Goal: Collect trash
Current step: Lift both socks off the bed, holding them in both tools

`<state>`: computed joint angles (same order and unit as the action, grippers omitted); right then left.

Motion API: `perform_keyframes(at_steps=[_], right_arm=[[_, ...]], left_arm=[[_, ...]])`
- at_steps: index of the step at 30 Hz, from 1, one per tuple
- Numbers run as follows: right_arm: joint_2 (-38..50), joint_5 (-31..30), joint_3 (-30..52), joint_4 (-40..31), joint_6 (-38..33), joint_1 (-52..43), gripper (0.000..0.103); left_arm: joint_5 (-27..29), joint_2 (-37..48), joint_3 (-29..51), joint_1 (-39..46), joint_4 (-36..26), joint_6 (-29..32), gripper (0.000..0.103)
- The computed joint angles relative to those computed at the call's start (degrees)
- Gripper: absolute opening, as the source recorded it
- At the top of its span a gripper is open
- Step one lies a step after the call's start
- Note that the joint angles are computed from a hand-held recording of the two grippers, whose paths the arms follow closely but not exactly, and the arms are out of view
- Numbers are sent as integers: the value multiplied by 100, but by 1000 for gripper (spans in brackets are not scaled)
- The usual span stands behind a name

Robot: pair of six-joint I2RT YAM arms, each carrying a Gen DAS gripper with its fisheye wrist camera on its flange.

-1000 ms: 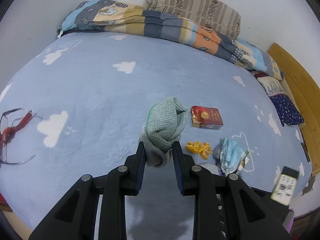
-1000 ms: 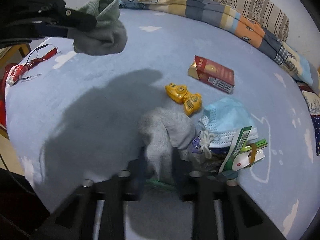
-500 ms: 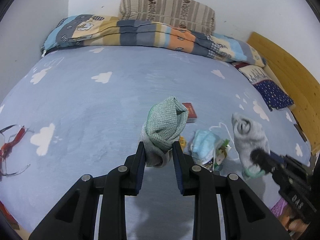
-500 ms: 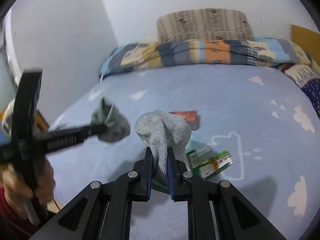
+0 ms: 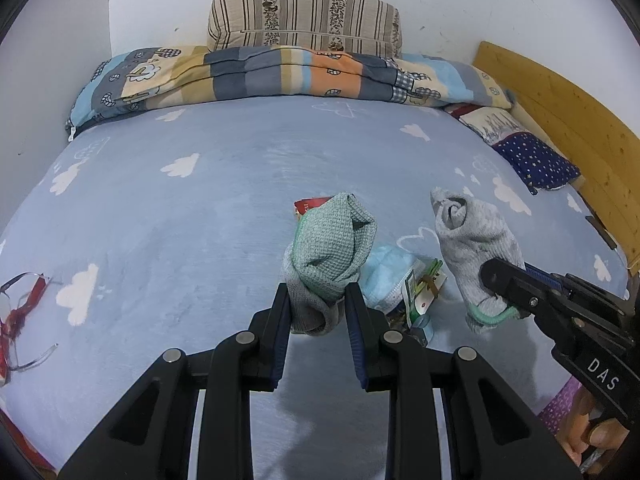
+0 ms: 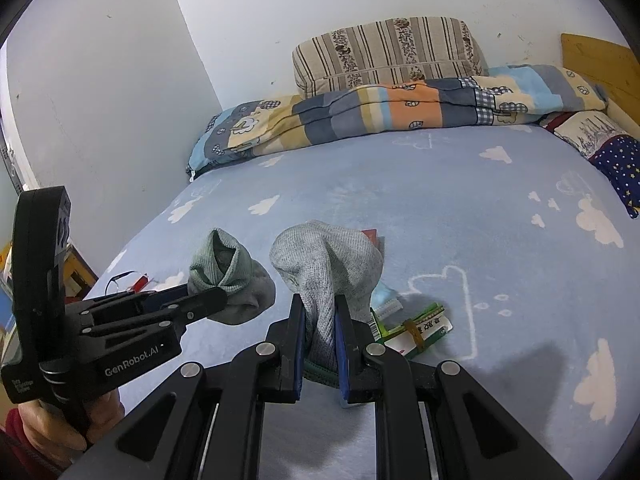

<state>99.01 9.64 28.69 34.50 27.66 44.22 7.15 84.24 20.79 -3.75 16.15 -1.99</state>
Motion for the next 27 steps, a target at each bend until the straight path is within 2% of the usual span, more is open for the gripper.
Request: perform_keyframes(at_steps=[16, 27], right_arm=[[-50, 16, -45, 23, 29, -15, 13], [-58, 19, -61, 49, 26, -31, 13]], left_arm=[[-908, -377, -388, -442, 491, -54, 26], [-1235, -458, -468, -655, 601, -27, 26]])
